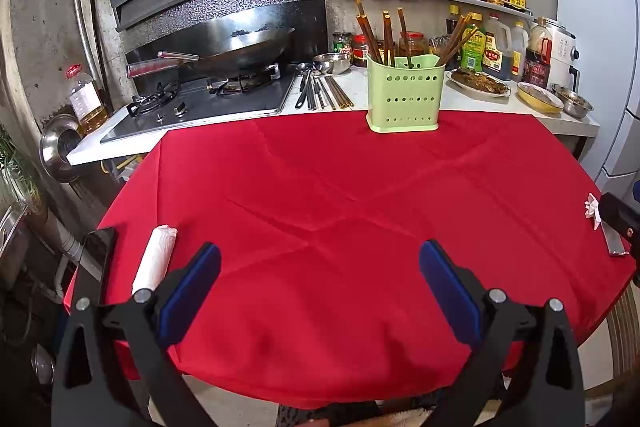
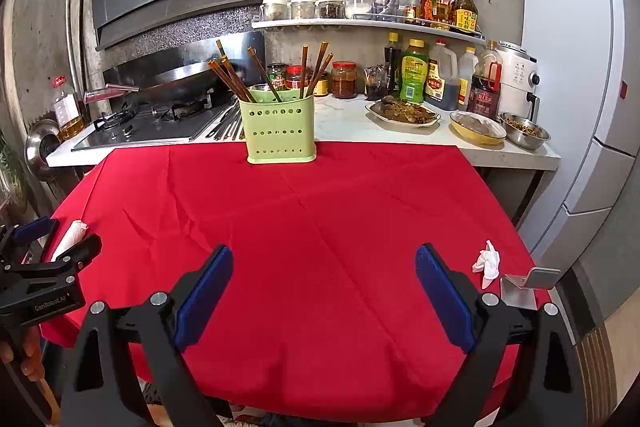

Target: Organize utensils

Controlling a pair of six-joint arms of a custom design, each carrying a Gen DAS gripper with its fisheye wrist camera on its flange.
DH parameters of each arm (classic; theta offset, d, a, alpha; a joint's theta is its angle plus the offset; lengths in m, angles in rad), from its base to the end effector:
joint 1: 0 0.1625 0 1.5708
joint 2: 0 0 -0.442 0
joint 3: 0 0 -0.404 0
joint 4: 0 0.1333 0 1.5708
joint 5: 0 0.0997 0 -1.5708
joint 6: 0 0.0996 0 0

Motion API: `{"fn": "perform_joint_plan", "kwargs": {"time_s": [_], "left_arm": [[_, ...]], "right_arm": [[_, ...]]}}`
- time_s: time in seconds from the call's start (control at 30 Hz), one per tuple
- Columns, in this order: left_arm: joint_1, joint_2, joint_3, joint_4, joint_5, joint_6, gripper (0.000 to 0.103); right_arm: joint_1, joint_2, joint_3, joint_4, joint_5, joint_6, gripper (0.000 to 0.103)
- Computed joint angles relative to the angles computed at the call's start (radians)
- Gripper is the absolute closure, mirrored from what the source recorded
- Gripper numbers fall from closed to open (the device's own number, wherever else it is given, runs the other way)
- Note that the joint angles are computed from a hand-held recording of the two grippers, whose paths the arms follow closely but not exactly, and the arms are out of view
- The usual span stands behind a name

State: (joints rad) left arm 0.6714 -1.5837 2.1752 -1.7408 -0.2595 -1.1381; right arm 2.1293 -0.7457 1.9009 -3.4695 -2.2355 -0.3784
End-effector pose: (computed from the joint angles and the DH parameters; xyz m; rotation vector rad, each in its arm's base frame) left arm -0.1783 -0.4349 0.3151 0.0848 1.9371 -1.0383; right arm 0.3865 -0.4828 0.1026 0.7859 -2.2598 0.9943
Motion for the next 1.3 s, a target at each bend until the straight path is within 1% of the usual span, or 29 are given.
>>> {"fn": "perform_joint_plan", "kwargs": {"time_s": [0.43, 0.73, 1.1, 1.3], "left_arm": [[0.004, 0.010, -0.002, -0.027, -0.005, 0.024, 0.006], [0.007, 0.014, -0.004, -0.022, -0.003, 0.010, 0.006], [0.007, 0.007, 0.001, -0.036, -0.001, 0.035, 0.006], [0.007, 0.009, -0.002, -0.029, -0.001, 0.031, 0.006]], "right_arm": [[-0.001, 0.004, -0.001, 0.002, -0.001, 0.005, 0.011], [-0.004, 0.010, 0.002, -0.013, 0.004, 0.002, 0.011], [-0.003, 0.009, 0.001, -0.013, 0.002, 0.006, 0.011], [-0.002, 0.006, 0.000, -0.006, 0.002, 0.008, 0.011]]}}
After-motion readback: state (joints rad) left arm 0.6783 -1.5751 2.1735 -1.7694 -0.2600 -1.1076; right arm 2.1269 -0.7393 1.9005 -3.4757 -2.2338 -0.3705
